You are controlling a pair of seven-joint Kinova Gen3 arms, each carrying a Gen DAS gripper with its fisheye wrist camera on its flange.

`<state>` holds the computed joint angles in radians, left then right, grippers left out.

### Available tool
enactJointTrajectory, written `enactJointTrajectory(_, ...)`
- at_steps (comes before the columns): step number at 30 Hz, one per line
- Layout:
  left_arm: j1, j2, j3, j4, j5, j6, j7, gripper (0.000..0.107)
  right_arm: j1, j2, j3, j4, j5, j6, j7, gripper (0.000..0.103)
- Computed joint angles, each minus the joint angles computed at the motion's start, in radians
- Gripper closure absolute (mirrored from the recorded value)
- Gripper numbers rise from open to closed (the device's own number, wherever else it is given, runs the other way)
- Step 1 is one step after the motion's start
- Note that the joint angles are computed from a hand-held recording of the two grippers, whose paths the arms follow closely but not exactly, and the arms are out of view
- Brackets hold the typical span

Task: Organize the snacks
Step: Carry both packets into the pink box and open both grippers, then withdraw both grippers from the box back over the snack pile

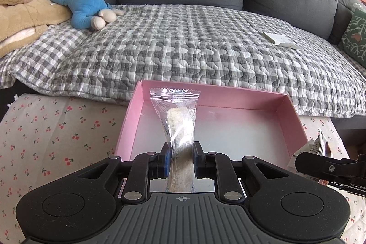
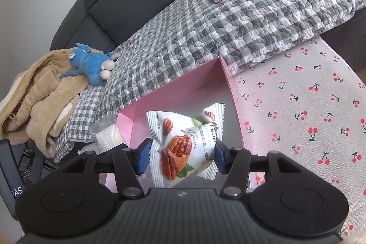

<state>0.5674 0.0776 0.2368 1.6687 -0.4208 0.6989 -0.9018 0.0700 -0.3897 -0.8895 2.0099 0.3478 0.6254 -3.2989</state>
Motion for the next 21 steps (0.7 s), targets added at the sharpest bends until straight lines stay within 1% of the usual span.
enactJointTrajectory(4,0.01,0.008,-0.003,0.009,-0.027,0.002,0.031,0.089,0.001,0.033,-0.024,-0.013,0.022,0.031,0.001,0.05)
enactJointTrajectory(6,0.026,0.005,-0.012,0.019,-0.06,-0.001,0.056,0.086,-0.013,0.05,-0.026,-0.023,0.041,0.054,-0.005,0.05)
enactJointTrajectory(7,0.018,0.004,-0.002,0.018,-0.058,0.001,0.045,0.084,-0.023,0.056,-0.025,-0.027,0.05,0.067,-0.014,0.045)
enactJointTrajectory(8,0.012,0.004,0.0,0.015,-0.04,0.004,0.021,0.08,-0.035,0.061,-0.02,-0.029,0.058,0.075,-0.026,0.041)
enactJointTrajectory(9,0.007,0.002,0.001,0.014,-0.023,0.006,0.0,0.073,-0.05,0.06,-0.011,-0.027,0.066,0.077,-0.038,0.033)
enactJointTrajectory(10,0.008,-0.001,0.002,0.015,-0.023,0.008,-0.005,0.069,-0.061,0.059,-0.004,-0.025,0.075,0.078,-0.053,0.03)
enactJointTrajectory(12,0.012,-0.012,0.003,0.027,-0.045,0.004,0.009,0.049,-0.088,0.054,0.012,-0.025,0.089,0.087,-0.075,0.028)
enactJointTrajectory(14,0.009,-0.027,0.007,0.039,-0.051,-0.002,0.003,0.04,-0.113,0.05,0.029,-0.025,0.097,0.096,-0.09,0.024)
enactJointTrajectory(17,-0.008,-0.05,0.017,0.051,-0.019,-0.002,-0.061,0.035,-0.142,0.041,0.038,-0.038,0.107,0.133,-0.108,0.02)
enactJointTrajectory(18,-0.013,-0.059,0.021,0.056,-0.012,-0.001,-0.08,0.033,-0.15,0.036,0.038,-0.044,0.108,0.15,-0.112,0.017)
enactJointTrajectory(20,-0.025,-0.083,0.027,0.074,0.004,-0.007,-0.114,0.027,-0.158,0.029,0.026,-0.056,0.111,0.188,-0.124,0.015)
enactJointTrajectory(21,-0.033,-0.097,0.029,0.084,0.019,-0.011,-0.135,0.026,-0.163,0.025,0.022,-0.062,0.109,0.207,-0.127,0.014)
